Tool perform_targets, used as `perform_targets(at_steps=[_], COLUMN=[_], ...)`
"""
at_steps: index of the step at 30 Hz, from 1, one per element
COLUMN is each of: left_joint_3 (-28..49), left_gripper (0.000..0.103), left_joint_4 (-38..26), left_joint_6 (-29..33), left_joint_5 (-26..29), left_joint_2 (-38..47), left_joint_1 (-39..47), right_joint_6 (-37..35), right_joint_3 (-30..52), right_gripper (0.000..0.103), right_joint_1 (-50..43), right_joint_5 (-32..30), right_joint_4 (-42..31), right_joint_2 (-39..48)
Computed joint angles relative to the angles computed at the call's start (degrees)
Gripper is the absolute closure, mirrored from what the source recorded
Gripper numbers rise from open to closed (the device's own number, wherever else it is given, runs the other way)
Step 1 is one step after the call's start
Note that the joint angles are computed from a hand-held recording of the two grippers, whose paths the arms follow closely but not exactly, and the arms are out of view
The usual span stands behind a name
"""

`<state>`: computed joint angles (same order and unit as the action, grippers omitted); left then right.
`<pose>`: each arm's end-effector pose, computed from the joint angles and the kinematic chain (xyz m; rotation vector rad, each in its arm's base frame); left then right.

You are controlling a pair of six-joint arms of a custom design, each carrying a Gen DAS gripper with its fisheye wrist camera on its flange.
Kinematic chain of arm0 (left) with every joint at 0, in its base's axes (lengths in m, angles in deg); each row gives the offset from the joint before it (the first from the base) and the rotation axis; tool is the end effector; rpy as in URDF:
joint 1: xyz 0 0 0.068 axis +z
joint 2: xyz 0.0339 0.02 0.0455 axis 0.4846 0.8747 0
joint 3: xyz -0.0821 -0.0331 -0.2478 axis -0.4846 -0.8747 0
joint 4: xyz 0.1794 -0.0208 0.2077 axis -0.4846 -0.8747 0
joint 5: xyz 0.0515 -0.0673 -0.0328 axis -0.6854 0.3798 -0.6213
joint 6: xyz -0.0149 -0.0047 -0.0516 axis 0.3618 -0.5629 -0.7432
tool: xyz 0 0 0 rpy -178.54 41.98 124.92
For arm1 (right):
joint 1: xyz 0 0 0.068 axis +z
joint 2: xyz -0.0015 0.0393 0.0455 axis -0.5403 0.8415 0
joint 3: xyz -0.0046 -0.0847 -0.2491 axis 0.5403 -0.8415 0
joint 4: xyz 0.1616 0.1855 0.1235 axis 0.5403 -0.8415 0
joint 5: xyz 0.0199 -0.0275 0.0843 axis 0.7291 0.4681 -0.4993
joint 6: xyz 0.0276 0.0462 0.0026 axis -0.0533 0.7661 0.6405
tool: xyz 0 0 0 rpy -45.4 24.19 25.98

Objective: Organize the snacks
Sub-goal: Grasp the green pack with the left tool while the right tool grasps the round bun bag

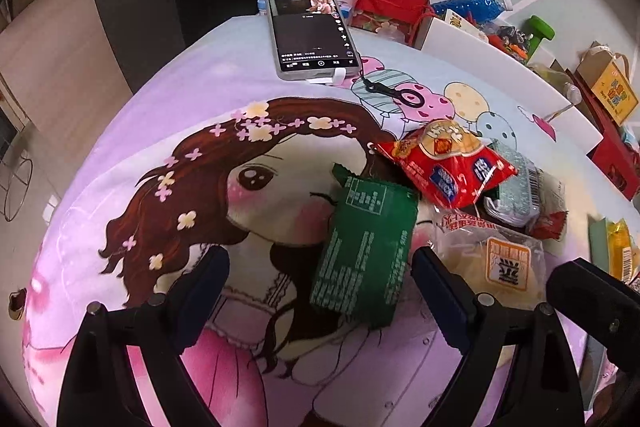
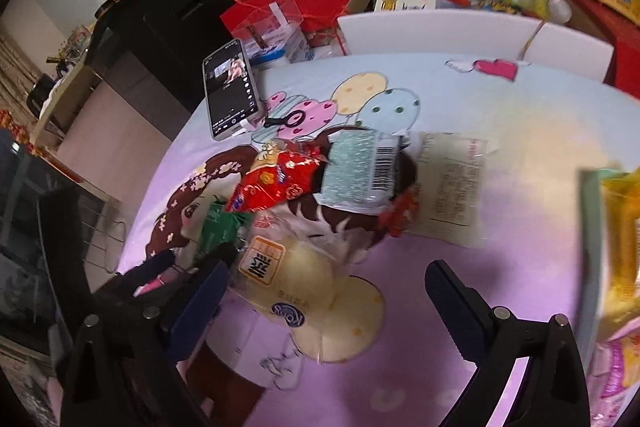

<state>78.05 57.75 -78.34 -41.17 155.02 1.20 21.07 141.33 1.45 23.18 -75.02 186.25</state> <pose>0.2196 -0.1002 0.1449 -0.7753 2.5144 0.0829 0.3285 0.2369 0.1833 -0.6224 2.6344 0.7081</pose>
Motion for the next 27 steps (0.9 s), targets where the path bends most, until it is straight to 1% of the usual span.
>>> perform_targets(at_steps=[1,3,7,9,10,12,14,15,20,27], left_joint_3=[0.18,0.11,-1.69,-2.21,-2.40,-2.53,-3.42,-3.51,-4.28,-5.83], left_gripper=[0.010,0.011,0.012,0.019,0.025,0.030,0.040,0.042,0.052,0.053], left_joint_4=[0.15,0.77,4.22,5.01,5.40,5.52,6.78,6.86,5.10,1.80], left_joint_6=[0.29,0.78,1.04,1.44,1.59,1.70,2.35,2.35,1.15,-1.16], left_joint_5=[-0.37,-0.70,1.31,1.51,1.48,1.67,2.75,3.00,4.77,6.26], left_joint_2=[0.54,0.97,0.41,-0.17,-0.55,-0.95,-1.95,-2.12,-3.82,-7.03], left_joint_1=[0.16,0.50,2.15,2.21,2.27,2.39,2.66,2.76,3.64,4.48], right_joint_6=[0.40,1.20,2.03,2.05,2.09,2.22,2.38,2.55,3.10,3.99], right_joint_3=[0.83,2.26,4.57,5.45,5.95,6.80,6.94,6.84,6.60,5.67], right_gripper=[0.004,0.005,0.005,0.005,0.005,0.005,0.005,0.005,0.005,0.005], right_joint_1=[0.36,0.76,0.66,0.83,0.94,1.23,1.49,1.67,2.23,3.25], right_joint_5=[0.34,0.80,-0.38,-0.26,-0.14,0.11,-0.11,-0.03,-0.21,1.09], right_joint_4=[-0.26,-0.69,-1.59,-1.91,-2.31,-3.08,-3.17,-3.05,-3.14,-3.08], right_joint_2=[0.86,2.22,4.46,5.25,5.69,6.59,7.11,7.25,7.77,7.75])
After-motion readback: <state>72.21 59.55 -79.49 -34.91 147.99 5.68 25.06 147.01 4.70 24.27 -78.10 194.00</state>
